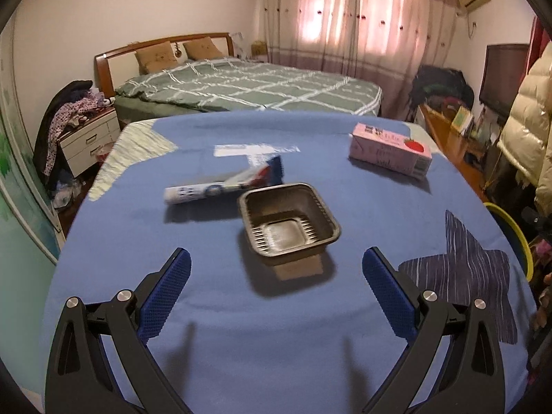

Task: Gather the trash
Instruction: 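Grasp the brown plastic tray by its rim with the left gripper, then carry the brown tray over the yellow bin and open the left gripper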

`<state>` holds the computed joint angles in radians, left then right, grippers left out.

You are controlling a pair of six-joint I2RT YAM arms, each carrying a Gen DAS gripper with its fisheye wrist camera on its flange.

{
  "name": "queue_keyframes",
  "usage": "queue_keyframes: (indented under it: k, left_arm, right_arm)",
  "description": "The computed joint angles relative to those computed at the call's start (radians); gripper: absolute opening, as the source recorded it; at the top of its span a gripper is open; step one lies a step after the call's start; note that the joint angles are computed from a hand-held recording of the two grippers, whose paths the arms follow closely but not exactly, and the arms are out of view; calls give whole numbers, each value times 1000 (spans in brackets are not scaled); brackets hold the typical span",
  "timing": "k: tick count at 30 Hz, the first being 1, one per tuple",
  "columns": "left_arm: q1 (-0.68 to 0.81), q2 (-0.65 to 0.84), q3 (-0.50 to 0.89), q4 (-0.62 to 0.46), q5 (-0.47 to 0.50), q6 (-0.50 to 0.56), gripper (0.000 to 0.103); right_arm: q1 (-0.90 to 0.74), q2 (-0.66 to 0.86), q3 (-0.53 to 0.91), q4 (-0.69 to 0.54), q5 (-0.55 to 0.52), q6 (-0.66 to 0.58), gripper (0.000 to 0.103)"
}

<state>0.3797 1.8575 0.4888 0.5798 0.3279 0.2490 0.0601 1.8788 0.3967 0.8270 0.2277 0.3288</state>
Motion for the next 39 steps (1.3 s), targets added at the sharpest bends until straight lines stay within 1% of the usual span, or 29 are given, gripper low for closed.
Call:
queue_keyframes:
  k: [4, 10, 13, 15, 16, 19, 25, 28, 32, 35, 39]
  left_arm:
    - [-68, 56, 94, -82, -53, -42, 98]
    - [-113, 122, 242, -215, -86, -116, 98]
    - [-138, 154, 289, -231, -127, -135, 98]
    - [-148, 175, 320, -251, -146, -139, 95]
    - [-150, 189, 339, -269, -149, -141, 91]
    - [-143, 216, 375, -306, -140, -146, 85]
    - [-146, 242, 391, -312, -139, -138, 73]
    - [-154, 229, 367, -289, -141, -136, 72]
    - [-177, 167, 300, -249, -142, -137, 71]
    - [-220, 91, 239, -236, -131, -134, 71]
    - [-322, 10, 189, -247, -124, -143, 71]
  right_arm:
    - [-4, 0, 1, -4, -13, -1, 91]
    - [-7, 7, 12, -21, -31, 0, 91]
    - [-11, 8, 18, -31, -41, 0, 91]
    - [-10, 9, 20, -35, -41, 0, 91]
    - [-12, 10, 21, -35, -43, -2, 91]
    - [-12, 10, 21, -36, -43, -2, 91]
    - [-11, 12, 22, -34, -44, -1, 91]
    - [-8, 10, 16, -21, -39, 0, 91]
    - [-1, -7, 2, -16, -33, -11, 91]
    - [-20, -52, -31, -12, -62, -26, 91]
    - [-67, -137, -107, -8, -75, -77, 91]
